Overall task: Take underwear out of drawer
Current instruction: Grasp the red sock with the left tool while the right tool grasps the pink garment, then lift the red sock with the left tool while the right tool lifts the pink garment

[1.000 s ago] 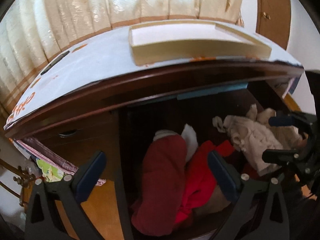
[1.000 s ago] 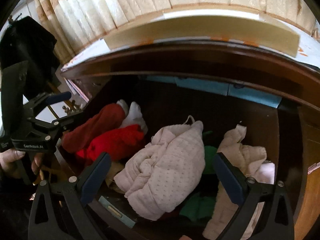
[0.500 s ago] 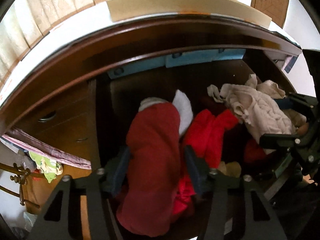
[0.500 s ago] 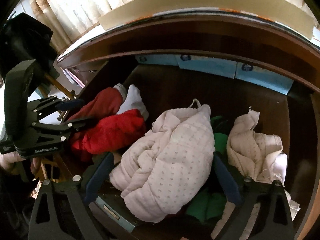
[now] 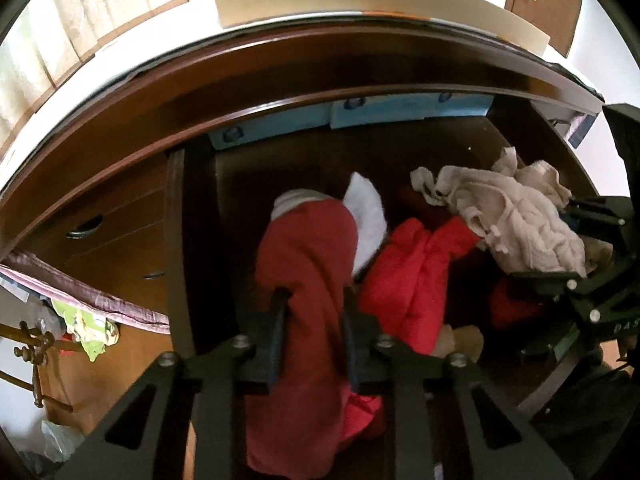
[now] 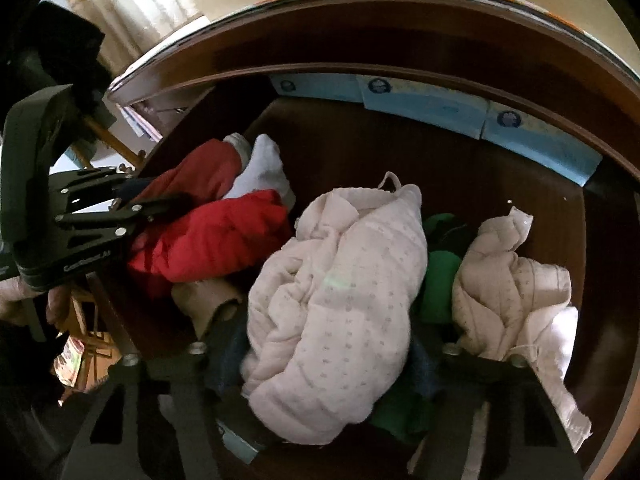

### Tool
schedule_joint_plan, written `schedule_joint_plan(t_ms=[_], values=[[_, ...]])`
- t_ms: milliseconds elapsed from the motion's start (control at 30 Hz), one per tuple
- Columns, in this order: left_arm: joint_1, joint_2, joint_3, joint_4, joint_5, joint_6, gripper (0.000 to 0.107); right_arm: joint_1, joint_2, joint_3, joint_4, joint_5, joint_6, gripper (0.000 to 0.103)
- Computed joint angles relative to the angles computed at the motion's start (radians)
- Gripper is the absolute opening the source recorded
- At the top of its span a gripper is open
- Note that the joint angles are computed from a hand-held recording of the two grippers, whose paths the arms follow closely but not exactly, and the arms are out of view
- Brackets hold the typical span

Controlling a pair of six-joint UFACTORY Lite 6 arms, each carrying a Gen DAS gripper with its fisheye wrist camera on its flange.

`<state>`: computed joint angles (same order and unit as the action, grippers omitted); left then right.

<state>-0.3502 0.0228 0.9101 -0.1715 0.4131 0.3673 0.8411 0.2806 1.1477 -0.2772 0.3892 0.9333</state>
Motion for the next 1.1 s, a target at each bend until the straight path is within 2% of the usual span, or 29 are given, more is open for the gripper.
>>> schedule_joint_plan(t_ms=[133, 333, 433, 600, 733, 900, 1100], values=[[0.026, -0.038, -0.025, -0.077, -0.023, 0.070, 0.018, 0.008, -0.043, -0.051, -0.105, -0.043, 0.098, 0.055], [0.057, -0.091, -0.046, -0.196, -0.039, 0.162, 0.017, 0.044, -0.090, -0.109, -0.361, -0.064, 0.359, 0.050], [0.074, -0.131, -0.074, -0.307, -0.053, 0.252, 0.017, 0.056, -0.114, -0.137, -0.486, -0.073, 0.487, 0.049], [0.077, -0.192, -0.112, -0.425, -0.072, 0.347, 0.017, 0.084, -0.160, -0.186, -0.691, -0.069, 0.701, 0.048], [0.075, -0.238, -0.135, -0.493, -0.083, 0.402, 0.017, 0.124, -0.188, -0.199, -0.822, -0.005, 0.826, 0.048], [0.087, -0.278, -0.158, -0.582, -0.086, 0.477, 0.016, 0.169, -0.204, -0.185, -0.887, 0.064, 0.860, 0.048], [0.069, -0.323, -0.197, -0.689, -0.112, 0.559, 0.016, 0.193, -0.198, -0.181, -0.925, 0.089, 0.891, 0.048]])
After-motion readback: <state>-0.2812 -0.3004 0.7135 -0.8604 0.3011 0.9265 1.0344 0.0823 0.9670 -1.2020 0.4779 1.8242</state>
